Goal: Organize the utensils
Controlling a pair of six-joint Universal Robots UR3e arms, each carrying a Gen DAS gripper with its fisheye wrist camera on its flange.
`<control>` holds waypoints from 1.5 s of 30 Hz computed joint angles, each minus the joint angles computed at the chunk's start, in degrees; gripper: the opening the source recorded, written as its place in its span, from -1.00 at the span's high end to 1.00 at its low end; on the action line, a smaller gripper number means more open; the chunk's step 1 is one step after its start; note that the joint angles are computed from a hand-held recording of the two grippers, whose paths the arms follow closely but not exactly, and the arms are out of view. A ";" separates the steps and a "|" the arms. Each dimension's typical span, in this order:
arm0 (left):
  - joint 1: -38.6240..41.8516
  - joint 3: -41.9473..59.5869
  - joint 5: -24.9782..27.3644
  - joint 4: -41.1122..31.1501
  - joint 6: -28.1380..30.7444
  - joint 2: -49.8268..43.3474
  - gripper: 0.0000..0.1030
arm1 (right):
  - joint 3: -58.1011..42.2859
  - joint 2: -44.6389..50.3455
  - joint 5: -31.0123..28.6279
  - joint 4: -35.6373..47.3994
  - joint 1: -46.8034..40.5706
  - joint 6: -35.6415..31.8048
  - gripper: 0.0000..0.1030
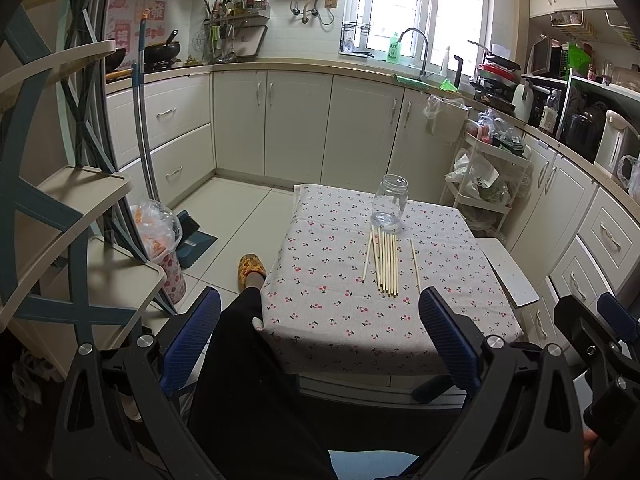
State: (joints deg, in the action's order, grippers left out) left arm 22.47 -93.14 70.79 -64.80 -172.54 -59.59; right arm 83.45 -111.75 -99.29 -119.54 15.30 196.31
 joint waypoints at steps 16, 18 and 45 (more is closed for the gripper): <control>-1.83 -1.92 1.84 2.06 -0.64 -1.19 -0.85 | -0.13 1.78 -0.83 -0.63 1.43 0.27 -0.87; -2.91 -2.39 2.82 2.98 -1.01 -2.00 -0.85 | -0.02 1.94 -0.09 -0.65 0.70 -0.13 -0.87; -17.80 40.00 15.64 9.15 -9.49 -62.80 -0.85 | -25.51 54.54 17.11 -6.39 -19.72 -13.48 -0.02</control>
